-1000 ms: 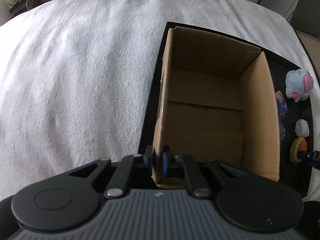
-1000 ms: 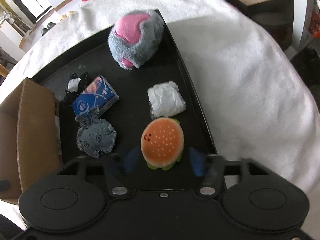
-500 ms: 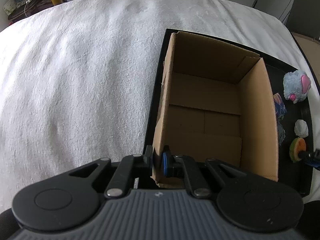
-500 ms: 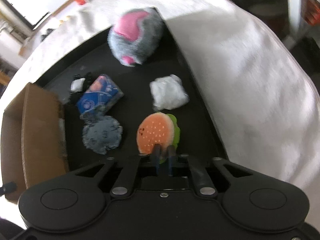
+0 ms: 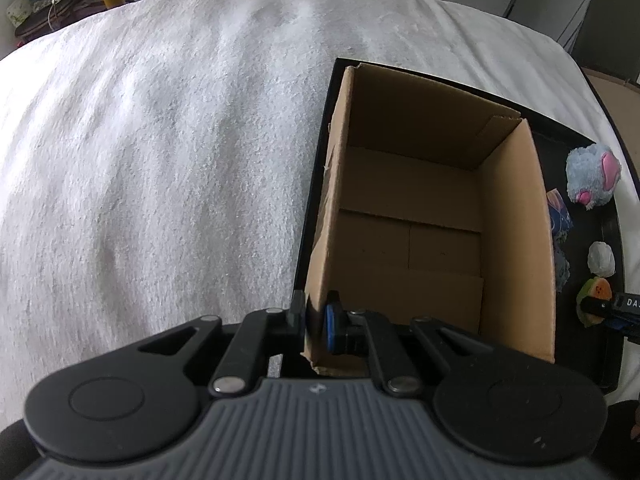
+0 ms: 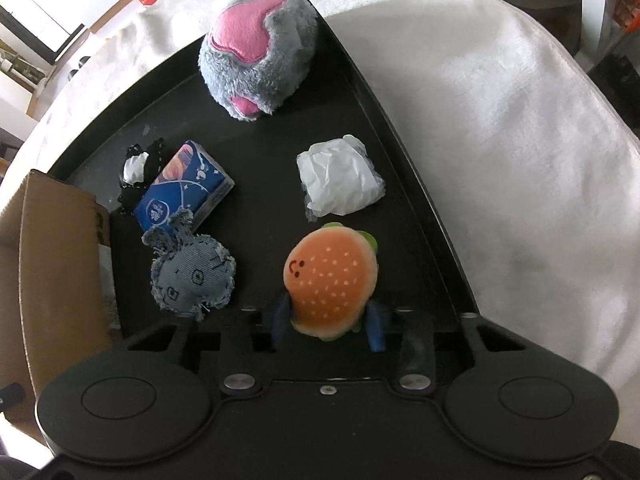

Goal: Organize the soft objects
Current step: 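Lower the right gripper onto the hamburger plush and close it, then lift the hamburger plush with the right gripper and carry it over the box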

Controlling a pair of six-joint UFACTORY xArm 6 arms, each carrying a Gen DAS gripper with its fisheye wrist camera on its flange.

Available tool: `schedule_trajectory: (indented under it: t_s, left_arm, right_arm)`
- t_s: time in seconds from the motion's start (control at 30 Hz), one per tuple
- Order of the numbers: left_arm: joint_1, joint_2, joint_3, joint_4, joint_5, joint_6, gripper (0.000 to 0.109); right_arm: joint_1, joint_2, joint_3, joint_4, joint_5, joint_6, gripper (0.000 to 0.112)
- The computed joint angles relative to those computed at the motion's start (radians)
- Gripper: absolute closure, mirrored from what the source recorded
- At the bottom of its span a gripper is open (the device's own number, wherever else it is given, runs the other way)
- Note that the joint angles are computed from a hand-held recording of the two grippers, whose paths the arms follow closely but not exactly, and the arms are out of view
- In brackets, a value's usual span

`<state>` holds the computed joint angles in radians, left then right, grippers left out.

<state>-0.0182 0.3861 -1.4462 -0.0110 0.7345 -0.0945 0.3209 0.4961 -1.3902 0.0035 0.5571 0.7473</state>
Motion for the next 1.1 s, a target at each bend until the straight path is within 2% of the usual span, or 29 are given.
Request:
schedule_trajectory:
  t_s: [0.17, 0.53, 0.83, 1.1]
  left_arm:
    - [0.001, 0.002, -0.006, -0.001, 0.003, 0.006, 0.100]
    - [-0.007, 0.007, -0.016, 0.021, 0.008, 0.000, 0.100]
    - [-0.023, 0.024, -0.050, 0.061, 0.045, -0.008, 0.100]
    - [-0.035, 0.027, -0.057, 0.102, 0.057, -0.012, 0.101]
  right_arm:
    - [0.009, -0.035, 0.027, 0.006, -0.024, -0.030, 0.080]
    - [0.045, -0.073, -0.015, -0.007, -0.059, -0.079, 0.080]
    - [0.080, -0.059, -0.097, -0.034, -0.067, -0.109, 0.080]
    - [0.119, -0.011, -0.200, -0.022, -0.049, -0.222, 0.080]
